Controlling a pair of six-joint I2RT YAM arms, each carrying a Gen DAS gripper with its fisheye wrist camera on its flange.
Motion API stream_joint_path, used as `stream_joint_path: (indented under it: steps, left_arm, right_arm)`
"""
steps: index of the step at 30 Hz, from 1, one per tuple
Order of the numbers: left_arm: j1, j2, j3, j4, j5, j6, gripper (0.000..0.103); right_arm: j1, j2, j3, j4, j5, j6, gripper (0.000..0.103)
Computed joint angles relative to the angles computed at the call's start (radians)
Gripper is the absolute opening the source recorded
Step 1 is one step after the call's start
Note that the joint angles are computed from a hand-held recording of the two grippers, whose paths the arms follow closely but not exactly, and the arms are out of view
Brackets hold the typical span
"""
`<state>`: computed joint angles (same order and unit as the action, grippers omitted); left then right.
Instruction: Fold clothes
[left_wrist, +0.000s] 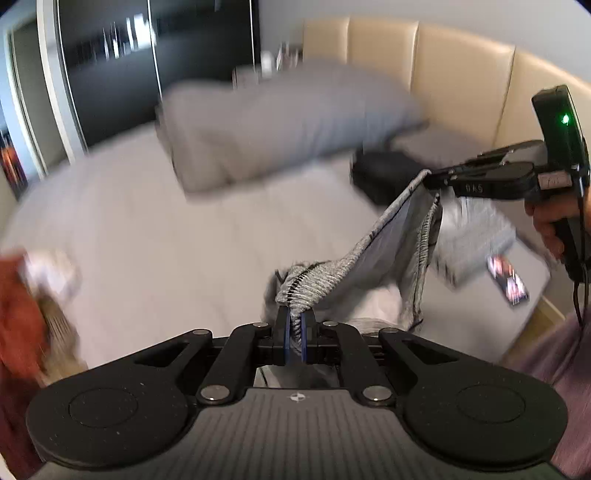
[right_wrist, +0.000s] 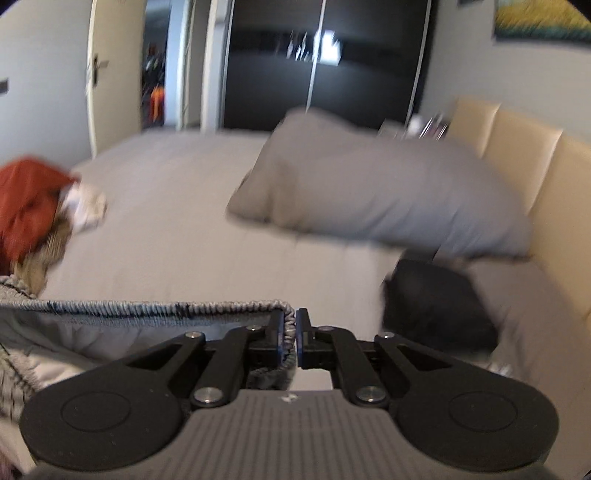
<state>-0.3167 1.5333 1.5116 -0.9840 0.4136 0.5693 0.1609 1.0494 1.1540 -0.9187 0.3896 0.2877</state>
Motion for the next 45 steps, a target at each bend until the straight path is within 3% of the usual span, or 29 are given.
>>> stream_joint_path:
  steps: [5,9,11,16,18,19,20,22,25,29,32,36,37,38,39,40,45]
  left_arm:
    - [0.067,0.002,-0.226,0.049,-0.024,0.121,0.004]
    - [0.082,-0.021,-0.376,0.134,-0.035,0.154,0.005]
    - [0.082,-0.03,-0.444,0.189,-0.049,0.169,0.012]
    - [0.037,-0.115,-0.572,0.291,-0.116,0.228,0.054]
    - [0.022,-0.179,-0.643,0.356,-0.129,0.267,0.056]
    - [0.011,-0.212,-0.675,0.391,-0.135,0.273,0.057]
    - [0.003,-0.241,-0.7,0.416,-0.135,0.276,0.058]
    - [-0.024,-0.268,-0.716,0.431,-0.117,0.278,0.061]
    - [-0.084,-0.273,-0.734,0.455,-0.122,0.273,0.061]
    - [-0.158,-0.224,-0.769,0.527,-0.224,0.281,0.056]
    - [-0.177,-0.165,-0.769,0.557,-0.299,0.266,0.045]
    - [-0.141,-0.102,-0.71,0.529,-0.288,0.21,0.023]
    - [-0.124,-0.088,-0.687,0.515,-0.269,0.181,0.016]
    - [-0.102,-0.078,-0.664,0.504,-0.244,0.15,0.015]
    - [-0.078,-0.072,-0.643,0.496,-0.217,0.115,0.014]
    - [-0.049,-0.067,-0.619,0.487,-0.19,0.077,0.012]
    - [0.086,-0.069,-0.557,0.488,-0.141,-0.081,0.007]
  right_arm:
    - [0.074,-0.022,-0.234,0.06,-0.088,0.078,0.008]
    - [0.13,-0.049,-0.333,0.016,-0.137,0.131,0.008]
    - [0.142,-0.077,-0.352,-0.025,-0.154,0.142,0.009]
    - [0.159,-0.168,-0.445,-0.078,-0.206,0.173,0.013]
    - [0.221,-0.224,-0.48,-0.108,-0.188,0.231,0.022]
    - [0.266,-0.251,-0.495,-0.128,-0.162,0.277,0.043]
    - [0.31,-0.277,-0.506,-0.146,-0.134,0.329,0.057]
    - [0.386,-0.326,-0.53,-0.17,-0.095,0.429,0.057]
    - [0.414,-0.38,-0.564,-0.149,-0.117,0.523,0.057]
    - [0.4,-0.401,-0.61,-0.056,-0.176,0.612,0.055]
    - [0.372,-0.374,-0.638,0.044,-0.215,0.614,0.055]
    - [0.326,-0.255,-0.636,0.152,-0.183,0.545,0.052]
    - [0.314,-0.225,-0.633,0.166,-0.181,0.529,0.042]
    - [0.3,-0.198,-0.629,0.174,-0.186,0.513,0.025]
    - [0.287,-0.186,-0.629,0.176,-0.195,0.504,0.018]
    - [0.281,-0.189,-0.629,0.164,-0.2,0.506,0.014]
    - [0.293,-0.241,-0.648,0.063,-0.202,0.548,0.014]
